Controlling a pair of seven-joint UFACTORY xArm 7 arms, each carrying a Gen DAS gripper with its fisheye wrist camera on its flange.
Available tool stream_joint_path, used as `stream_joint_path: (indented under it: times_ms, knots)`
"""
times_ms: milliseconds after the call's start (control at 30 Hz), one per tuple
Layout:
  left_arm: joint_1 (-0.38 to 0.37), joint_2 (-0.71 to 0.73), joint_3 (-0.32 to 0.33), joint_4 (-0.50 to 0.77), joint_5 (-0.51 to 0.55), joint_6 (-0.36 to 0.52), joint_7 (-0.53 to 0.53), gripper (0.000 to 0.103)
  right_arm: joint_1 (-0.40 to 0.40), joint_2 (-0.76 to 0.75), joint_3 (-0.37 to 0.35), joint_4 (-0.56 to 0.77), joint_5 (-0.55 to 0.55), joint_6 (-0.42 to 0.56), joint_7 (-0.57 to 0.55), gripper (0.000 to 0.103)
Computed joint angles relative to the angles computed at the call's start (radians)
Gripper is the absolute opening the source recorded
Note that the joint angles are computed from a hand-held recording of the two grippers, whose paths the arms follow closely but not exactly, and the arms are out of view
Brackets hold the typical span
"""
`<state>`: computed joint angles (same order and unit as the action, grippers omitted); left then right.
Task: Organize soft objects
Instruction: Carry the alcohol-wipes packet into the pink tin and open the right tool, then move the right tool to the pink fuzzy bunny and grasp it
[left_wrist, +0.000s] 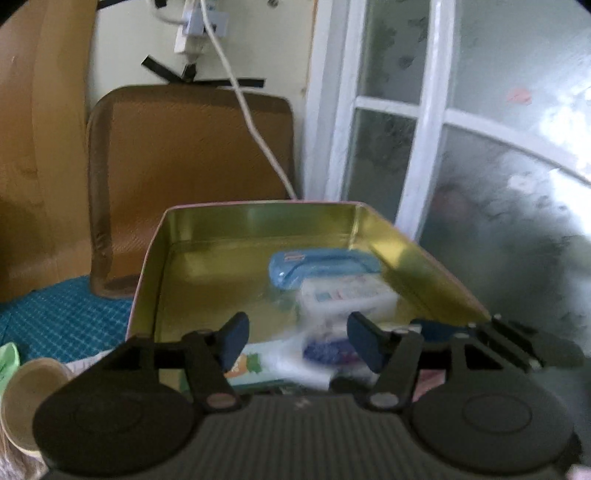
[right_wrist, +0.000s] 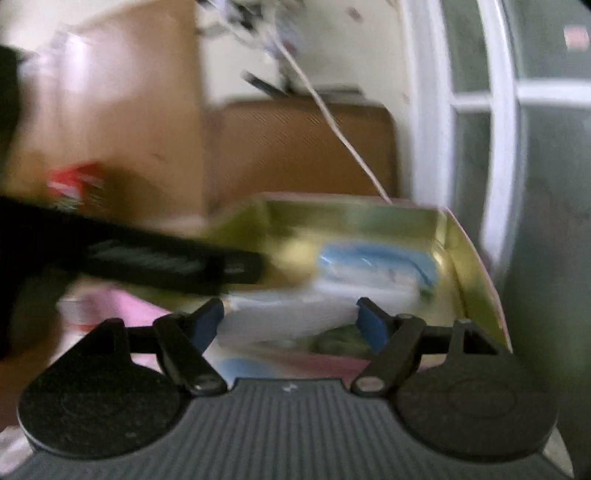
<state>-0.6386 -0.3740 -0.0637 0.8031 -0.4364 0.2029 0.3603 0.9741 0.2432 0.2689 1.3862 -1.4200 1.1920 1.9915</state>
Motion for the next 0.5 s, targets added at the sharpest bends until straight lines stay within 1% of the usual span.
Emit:
stream_joint_path:
  times_ms: [33,100,167,200,267,333,400,433,500]
  knots:
    - [0.007,0.003,-0.007,-0.003,0.003,-0.005,-0.013,0.061,0.001,0.022,-0.003,0.033,0.043,0.059,-0.022,0.082]
    - [-0.005,-0.010,0.002,-0.023,-0.010,-0.014,-0.012,0.063,0.019,0.072,-0.021,0.105,0.109,0.193,-0.060,0.083]
    - [0.000,-0.040,-0.004,-0.058,0.004,-0.032,-0.016,0.064,0.033,0.080,-0.037,0.117,0.139,0.239,-0.037,0.085]
    - [-0.004,-0.053,-0.001,-0.072,0.011,-0.041,-0.015,0.065,0.043,0.075,-0.038,0.113,0.142,0.248,0.003,0.085]
    - [-0.034,-0.099,0.028,-0.116,0.011,-0.061,0.003,0.066,0.067,0.058,-0.033,0.082,0.110,0.250,0.087,0.085]
    - [-0.058,-0.140,0.053,-0.147,0.017,-0.068,0.015,0.066,0.106,0.077,-0.023,0.100,0.076,0.307,0.122,0.085]
    - [-0.084,-0.195,0.084,-0.188,0.021,-0.066,0.028,0.066,0.160,0.115,-0.019,0.137,0.043,0.387,0.151,0.085]
    - [-0.101,-0.230,0.106,-0.214,0.021,-0.063,0.041,0.067,0.184,0.128,-0.020,0.149,0.027,0.411,0.169,0.085]
    - [-0.113,-0.301,0.132,-0.269,0.033,-0.061,0.059,0.068,0.232,0.161,-0.025,0.176,-0.007,0.451,0.201,0.085]
